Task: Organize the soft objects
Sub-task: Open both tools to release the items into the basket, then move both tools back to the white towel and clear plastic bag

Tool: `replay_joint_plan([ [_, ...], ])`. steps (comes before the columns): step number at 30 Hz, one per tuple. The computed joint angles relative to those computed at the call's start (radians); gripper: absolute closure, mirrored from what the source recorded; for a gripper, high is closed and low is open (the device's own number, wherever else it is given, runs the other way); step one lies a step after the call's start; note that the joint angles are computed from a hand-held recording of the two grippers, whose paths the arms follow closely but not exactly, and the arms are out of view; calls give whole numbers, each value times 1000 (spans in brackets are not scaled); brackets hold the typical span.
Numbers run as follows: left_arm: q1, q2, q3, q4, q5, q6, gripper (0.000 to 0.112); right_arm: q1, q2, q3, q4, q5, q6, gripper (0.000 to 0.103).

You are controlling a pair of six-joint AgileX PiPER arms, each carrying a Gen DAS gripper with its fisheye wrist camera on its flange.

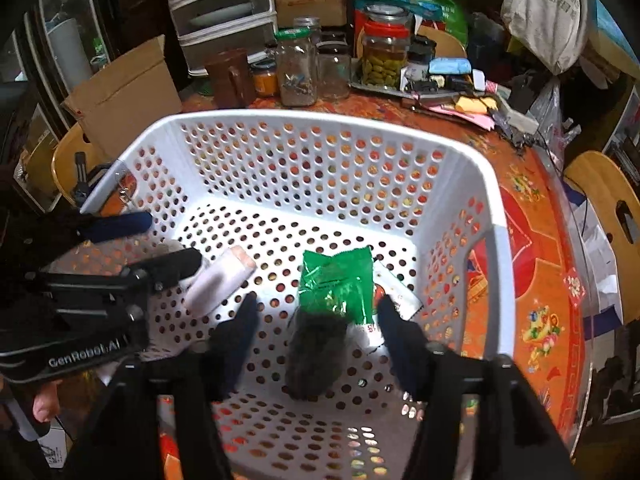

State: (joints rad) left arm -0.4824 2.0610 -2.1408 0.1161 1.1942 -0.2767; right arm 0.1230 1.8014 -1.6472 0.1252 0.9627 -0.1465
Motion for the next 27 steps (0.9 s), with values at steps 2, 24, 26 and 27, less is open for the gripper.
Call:
replay_joint_plan([
  [2, 8, -44, 39, -12, -25, 6, 38, -14, -41, 31, 41, -18, -27, 14],
  [24, 35, -749, 829, 72, -334, -25, 10, -47, -512, 522, 334, -221, -210, 0],
  [26, 55, -845, 964, 73, -385, -38, 9, -46, -590, 627, 412, -250, -260, 0],
  [27, 71, -886, 1042, 73, -416, -47, 9, -34, -634, 696, 452, -273, -289, 0],
])
